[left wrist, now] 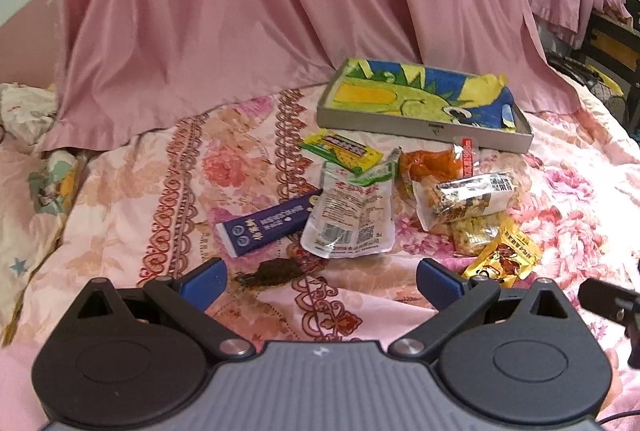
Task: Organize snacks
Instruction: 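Close the right gripper on the gold pouch while the left grips the clear spicy-strip pouch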
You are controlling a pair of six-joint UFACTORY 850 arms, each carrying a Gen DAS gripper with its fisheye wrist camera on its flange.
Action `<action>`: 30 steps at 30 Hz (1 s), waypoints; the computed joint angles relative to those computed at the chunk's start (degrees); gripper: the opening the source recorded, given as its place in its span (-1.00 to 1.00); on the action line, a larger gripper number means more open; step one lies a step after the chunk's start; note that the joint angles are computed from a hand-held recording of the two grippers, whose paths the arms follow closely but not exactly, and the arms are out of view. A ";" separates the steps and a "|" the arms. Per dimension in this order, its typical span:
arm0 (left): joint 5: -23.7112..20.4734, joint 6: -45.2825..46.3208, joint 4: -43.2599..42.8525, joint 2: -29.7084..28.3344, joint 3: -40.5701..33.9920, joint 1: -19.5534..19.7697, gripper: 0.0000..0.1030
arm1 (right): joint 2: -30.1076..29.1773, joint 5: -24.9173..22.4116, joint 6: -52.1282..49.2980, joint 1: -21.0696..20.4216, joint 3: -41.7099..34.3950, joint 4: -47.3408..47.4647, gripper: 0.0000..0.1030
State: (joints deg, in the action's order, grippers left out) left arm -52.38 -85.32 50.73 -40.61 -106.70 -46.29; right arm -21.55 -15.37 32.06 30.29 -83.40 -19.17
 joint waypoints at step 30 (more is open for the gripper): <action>8.63 35.91 -23.78 -14.46 -20.20 10.71 0.99 | -19.08 -16.01 -14.31 -3.66 -21.78 28.88 0.98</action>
